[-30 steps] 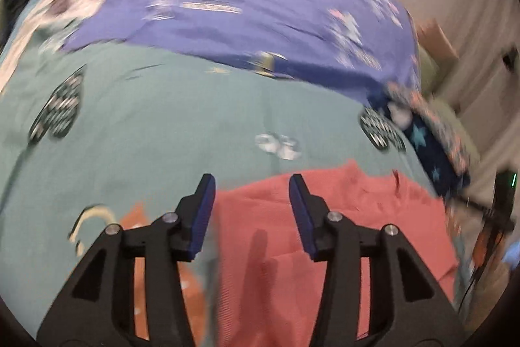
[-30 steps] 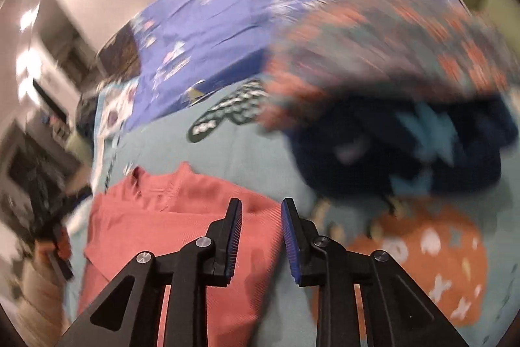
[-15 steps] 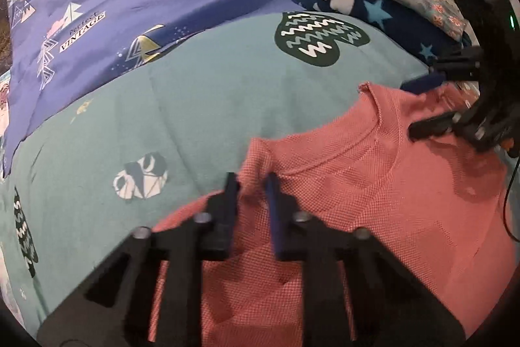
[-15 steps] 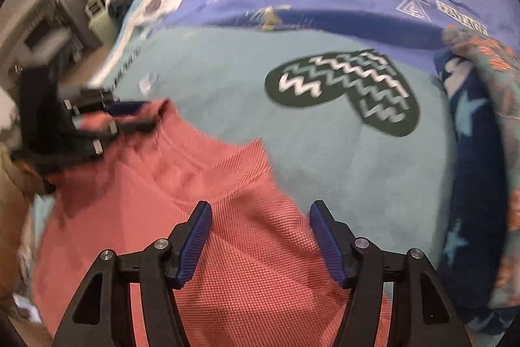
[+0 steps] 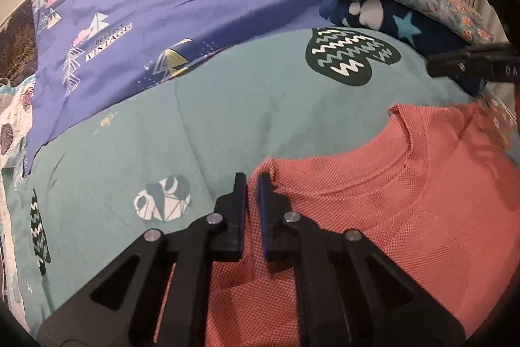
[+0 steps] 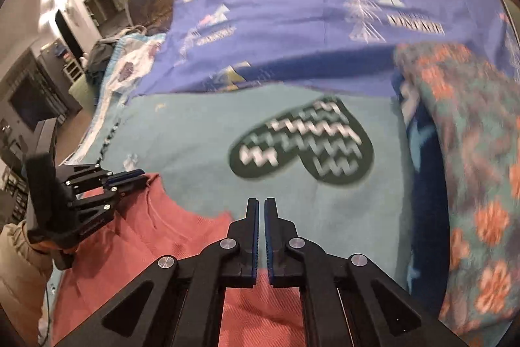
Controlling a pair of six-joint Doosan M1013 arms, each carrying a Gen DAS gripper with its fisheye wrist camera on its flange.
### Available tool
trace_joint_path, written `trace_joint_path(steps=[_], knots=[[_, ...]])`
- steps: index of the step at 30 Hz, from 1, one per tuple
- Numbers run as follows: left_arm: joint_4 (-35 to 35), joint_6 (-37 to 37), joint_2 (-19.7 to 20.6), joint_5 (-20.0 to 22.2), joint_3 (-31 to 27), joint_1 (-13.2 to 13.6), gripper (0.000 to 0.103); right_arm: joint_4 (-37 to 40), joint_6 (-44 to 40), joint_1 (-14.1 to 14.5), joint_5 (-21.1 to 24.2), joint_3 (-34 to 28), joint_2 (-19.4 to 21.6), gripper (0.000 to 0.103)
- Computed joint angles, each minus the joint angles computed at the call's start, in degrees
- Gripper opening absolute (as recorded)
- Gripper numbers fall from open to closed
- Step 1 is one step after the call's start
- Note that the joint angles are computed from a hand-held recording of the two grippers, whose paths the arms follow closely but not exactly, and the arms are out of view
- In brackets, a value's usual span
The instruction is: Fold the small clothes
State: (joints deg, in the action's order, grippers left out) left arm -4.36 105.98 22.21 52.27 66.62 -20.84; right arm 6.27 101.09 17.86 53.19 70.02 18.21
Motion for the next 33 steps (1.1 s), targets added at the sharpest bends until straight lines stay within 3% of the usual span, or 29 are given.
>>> trace_joint_path(steps=[4,6,8,13,16,19,23,24,25,26,28,29,31,33], knots=[[-2.4,-4.8,-3.5,-4.0,2.6,1.5,0.023,-2.1,2.7,-0.2,0.1,4.5,-3.9,0.005],[-5.0,-4.8,-6.3,-6.0,5.1,2.8,0.047,-3.6,3.8,-0.1,-0.9,7.6,-6.8,0.007],[-6.3,-5.5,-9.9,-8.3,9.1,4.0,0.062,-3.3,4.6,-0.4,-1.8,11.5,-10.5,0.008],[-8.1,-11.3,-17.0,-8.8,19.0,7.9,0.070,0.8,8.9,-0.6,-3.0,20.7,-18.4,0.018],[-7.7,-17.3,-18.8,-6.5,22.8,9.4,0.069,-4.7,15.0,2.6,-2.7,23.9,-20.8,0.031],[-10.6,-18.8,-20.6,-6.5,26.4,10.5,0.069,-11.5,19.2,6.7,-0.9,24.4,-20.8,0.054],[-10.6,-21.0,-20.2,-5.9,27.2,9.2,0.069,-17.1,26.0,9.2,0.3,23.2,-18.7,0.056],[-8.0,-22.3,-20.2,-7.0,27.2,8.0,0.066,-19.3,28.8,9.8,0.8,22.9,-18.0,0.055],[-6.3,-22.1,-20.4,-8.1,27.5,7.5,0.055,-22.1,32.1,10.5,1.6,22.5,-17.4,0.030],[-5.1,-22.4,-20.3,-8.0,27.3,7.2,0.021,-25.1,35.4,11.1,2.4,22.4,-17.1,0.007],[-9.6,-22.1,-20.2,-7.0,27.1,9.1,0.015,-24.4,38.9,10.3,0.6,23.7,-18.1,0.006],[-9.7,-22.9,-20.3,-6.7,27.1,9.6,0.003,-22.1,39.2,9.5,-0.8,24.7,-18.9,0.006],[-5.7,-25.1,-21.1,-6.0,27.8,10.1,0.002,-18.1,36.3,8.4,-2.5,26.2,-20.3,0.006],[-12.6,-20.7,-22.5,-4.9,29.1,12.0,0.002,-14.8,32.8,7.9,-3.8,27.5,-21.9,0.011]])
